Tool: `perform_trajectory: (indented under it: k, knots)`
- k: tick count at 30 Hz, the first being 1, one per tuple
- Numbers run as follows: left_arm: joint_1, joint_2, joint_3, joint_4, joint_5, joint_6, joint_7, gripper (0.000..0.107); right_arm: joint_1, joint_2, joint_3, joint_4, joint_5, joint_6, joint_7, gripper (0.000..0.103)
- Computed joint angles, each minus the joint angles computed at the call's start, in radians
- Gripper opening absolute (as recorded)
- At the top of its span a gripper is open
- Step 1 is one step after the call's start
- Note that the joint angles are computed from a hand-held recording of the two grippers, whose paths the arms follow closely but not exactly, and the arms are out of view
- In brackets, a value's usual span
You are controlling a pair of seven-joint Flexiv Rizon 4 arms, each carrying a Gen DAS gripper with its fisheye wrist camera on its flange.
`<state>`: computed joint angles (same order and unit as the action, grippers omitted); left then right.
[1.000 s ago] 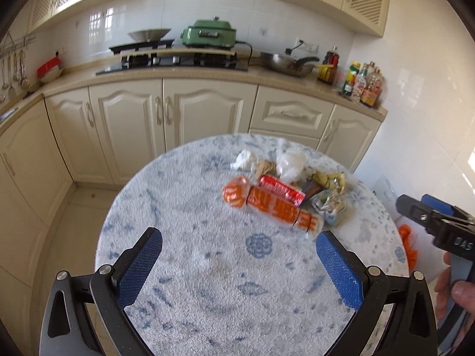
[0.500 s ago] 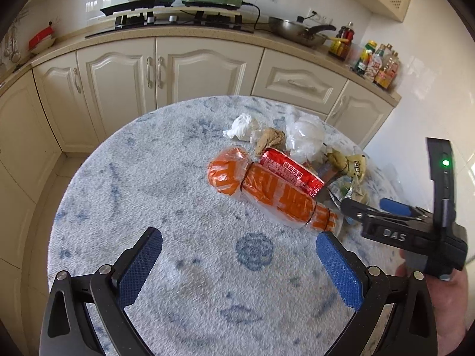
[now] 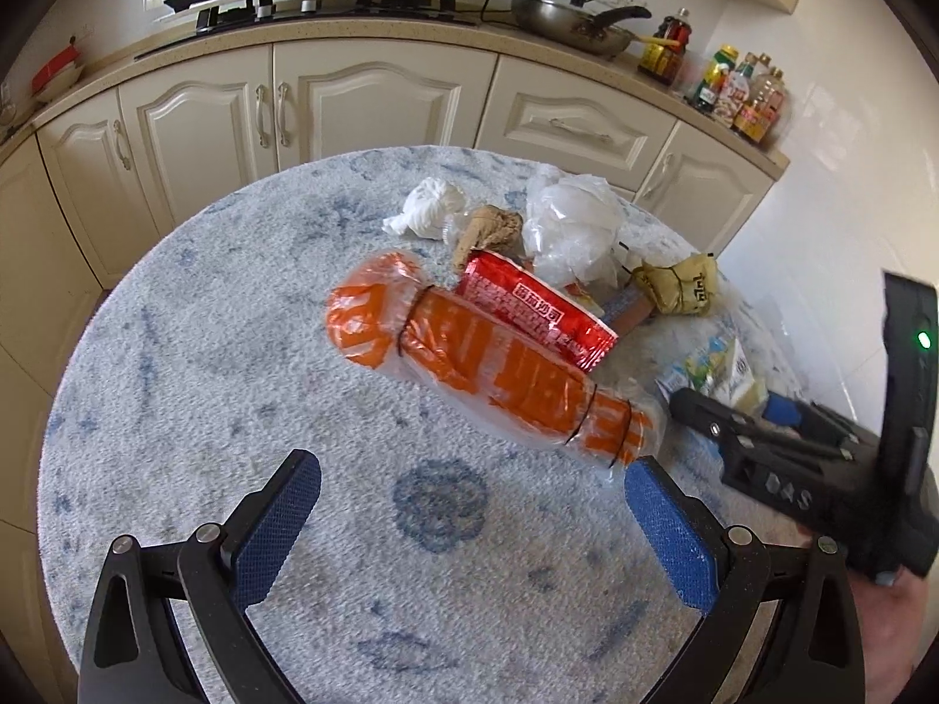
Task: Collect trash
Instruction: 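Grasp the milk carton with right tool while left tool grasps orange sausage pack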
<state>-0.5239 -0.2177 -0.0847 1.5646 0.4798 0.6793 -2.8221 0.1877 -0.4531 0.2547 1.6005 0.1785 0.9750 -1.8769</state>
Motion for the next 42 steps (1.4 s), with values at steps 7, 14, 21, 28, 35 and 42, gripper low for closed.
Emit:
perform_trajectory:
  k: [7,14,21,28,35,42]
  knots:
    - [0.016,-0.092,0.026,-0.069,-0.028,0.055,-0.014,0.102,-0.031,0.04,-0.009,0.041,0.032,0.007,0.01,0.07]
    - [-0.001,-0.148,0.065,-0.104,-0.011,0.085,0.03,0.068,-0.044,0.056,-0.005,0.038,0.052,-0.007,-0.008,0.069]
    - [0.048,-0.062,0.056,0.033,-0.087,0.181,0.193,0.05,-0.049,0.074,0.003,0.051,0.093,-0.025,-0.042,0.069]
    - [0.048,-0.069,0.058,-0.007,-0.038,0.062,0.167,0.078,-0.041,0.083,-0.003,0.057,0.113,-0.034,-0.044,0.069]
    - [0.047,-0.087,0.039,0.009,-0.046,0.151,0.238,0.036,-0.041,0.102,-0.003,0.065,0.129,-0.033,-0.052,0.069]
    - [0.038,-0.015,0.026,0.134,-0.103,0.221,0.338,0.036,-0.039,0.116,-0.013,0.088,0.132,-0.037,-0.043,0.069]
